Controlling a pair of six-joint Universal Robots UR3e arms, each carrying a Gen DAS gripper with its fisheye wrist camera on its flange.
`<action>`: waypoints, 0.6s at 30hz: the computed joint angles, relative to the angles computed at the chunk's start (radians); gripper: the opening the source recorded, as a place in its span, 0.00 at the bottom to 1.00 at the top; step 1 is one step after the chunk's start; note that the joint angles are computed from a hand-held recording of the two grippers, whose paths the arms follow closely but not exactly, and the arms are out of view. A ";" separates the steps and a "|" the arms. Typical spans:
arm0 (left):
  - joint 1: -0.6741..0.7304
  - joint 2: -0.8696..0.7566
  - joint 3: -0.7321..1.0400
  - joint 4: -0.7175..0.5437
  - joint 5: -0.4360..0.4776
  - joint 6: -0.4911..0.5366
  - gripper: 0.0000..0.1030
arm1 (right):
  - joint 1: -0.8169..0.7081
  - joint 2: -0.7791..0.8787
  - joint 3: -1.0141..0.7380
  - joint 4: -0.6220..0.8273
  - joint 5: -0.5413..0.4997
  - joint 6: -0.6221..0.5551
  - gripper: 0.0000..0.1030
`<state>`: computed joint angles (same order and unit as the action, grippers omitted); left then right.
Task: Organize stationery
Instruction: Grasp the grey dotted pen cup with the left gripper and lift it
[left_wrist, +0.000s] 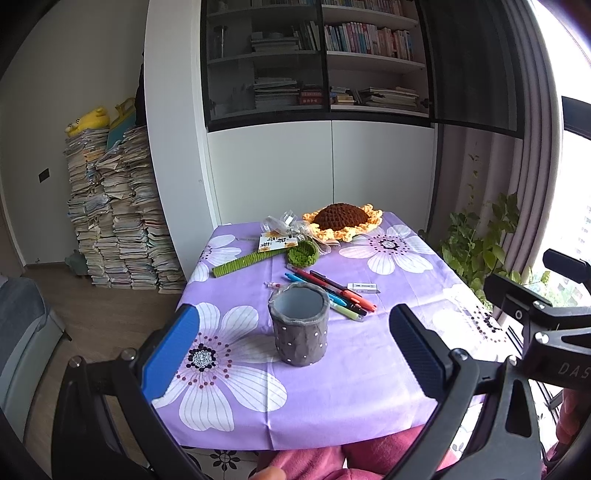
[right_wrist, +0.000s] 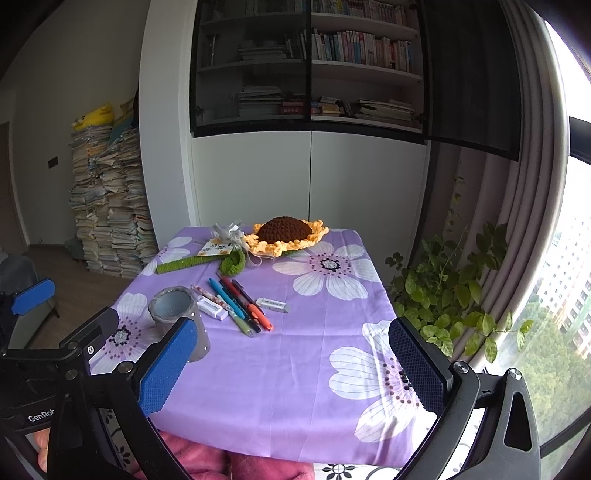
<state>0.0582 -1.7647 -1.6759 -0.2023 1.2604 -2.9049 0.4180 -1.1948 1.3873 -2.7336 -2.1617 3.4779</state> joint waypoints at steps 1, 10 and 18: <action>-0.002 -0.007 0.005 -0.002 0.003 0.002 0.99 | -0.002 0.003 -0.005 0.005 0.001 -0.001 1.00; -0.014 -0.151 0.126 -0.093 0.008 0.024 0.99 | -0.057 0.068 -0.087 0.086 0.062 0.001 1.00; -0.017 -0.351 0.314 -0.119 0.009 0.027 0.99 | -0.129 0.171 -0.201 0.179 0.151 0.004 1.00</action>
